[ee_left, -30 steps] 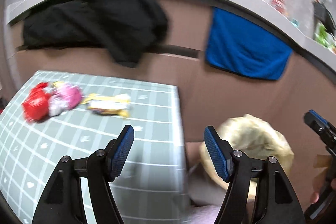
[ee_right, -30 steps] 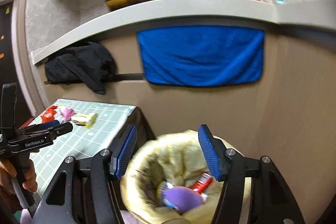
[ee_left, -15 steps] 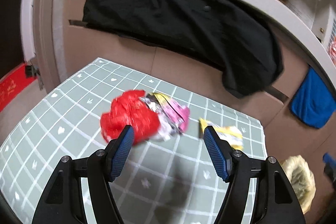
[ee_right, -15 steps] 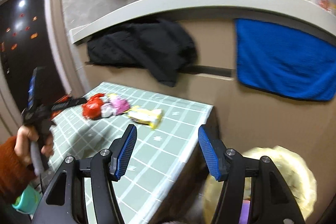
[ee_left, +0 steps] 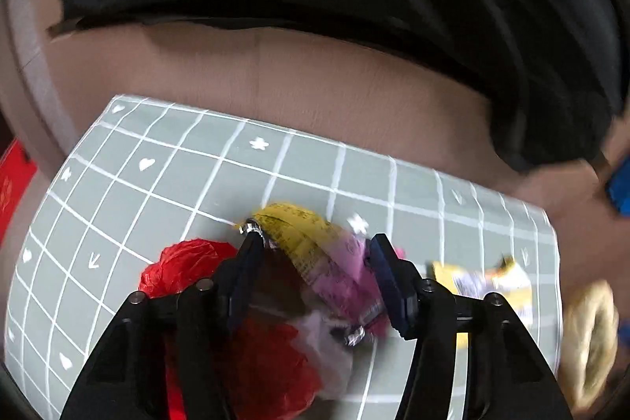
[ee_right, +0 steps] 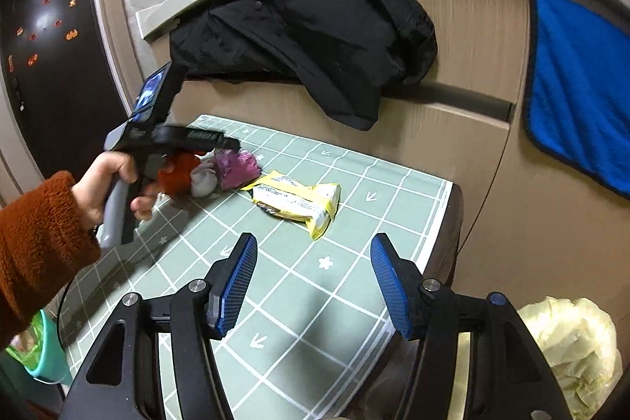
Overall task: Collect trash
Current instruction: 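Bring both open tools back to the items on the table, then grasp the yellow snack wrapper with the right tool while the left tool reaches the white tissue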
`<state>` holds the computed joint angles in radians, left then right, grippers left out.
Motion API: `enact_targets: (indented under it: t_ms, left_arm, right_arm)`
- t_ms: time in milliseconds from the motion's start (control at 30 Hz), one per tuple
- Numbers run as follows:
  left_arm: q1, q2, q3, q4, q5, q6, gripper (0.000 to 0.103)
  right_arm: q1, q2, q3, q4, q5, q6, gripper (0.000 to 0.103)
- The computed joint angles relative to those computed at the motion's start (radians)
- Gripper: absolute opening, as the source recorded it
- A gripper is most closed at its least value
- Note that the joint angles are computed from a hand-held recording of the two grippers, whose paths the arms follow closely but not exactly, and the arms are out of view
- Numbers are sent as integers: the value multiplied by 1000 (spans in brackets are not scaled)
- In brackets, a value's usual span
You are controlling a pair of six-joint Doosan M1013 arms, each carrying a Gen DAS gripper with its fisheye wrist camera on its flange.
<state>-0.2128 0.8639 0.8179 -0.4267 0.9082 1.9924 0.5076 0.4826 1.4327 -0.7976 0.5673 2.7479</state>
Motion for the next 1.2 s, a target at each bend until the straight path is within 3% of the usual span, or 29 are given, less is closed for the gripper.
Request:
enact_targets:
  t_ms: [200, 333, 467, 633, 733, 833, 933, 1067, 1200]
  left_arm:
    - [31, -91, 162, -108, 26, 161, 56]
    - [47, -164, 288, -171, -2, 237, 56]
    - [63, -215, 375, -226, -17, 311, 56]
    - [91, -232, 394, -301, 17, 322, 56]
    - [93, -235, 389, -332, -31, 317, 56]
    - [75, -226, 370, -298, -100, 272, 56]
    - [42, -196, 321, -129, -145, 107, 56]
    - [-4, -120, 197, 123, -80, -131, 56]
    - [-19, -67, 116, 198, 38, -218, 56]
  right_arm:
    - [-45, 51, -61, 203, -86, -257, 57]
    - [-64, 118, -155, 313, -59, -440, 57]
    - [-104, 201, -275, 524, -15, -641, 57]
    - [-138, 250, -332, 814, 22, -846, 57]
    - [-128, 236, -303, 838, 5, -881, 57]
    - [-109, 213, -265, 831, 12, -900, 57]
    - [-89, 182, -210, 808, 5, -882, 57]
    - [-66, 138, -137, 774, -20, -844, 57]
    - [-54, 103, -81, 764, -40, -828, 56]
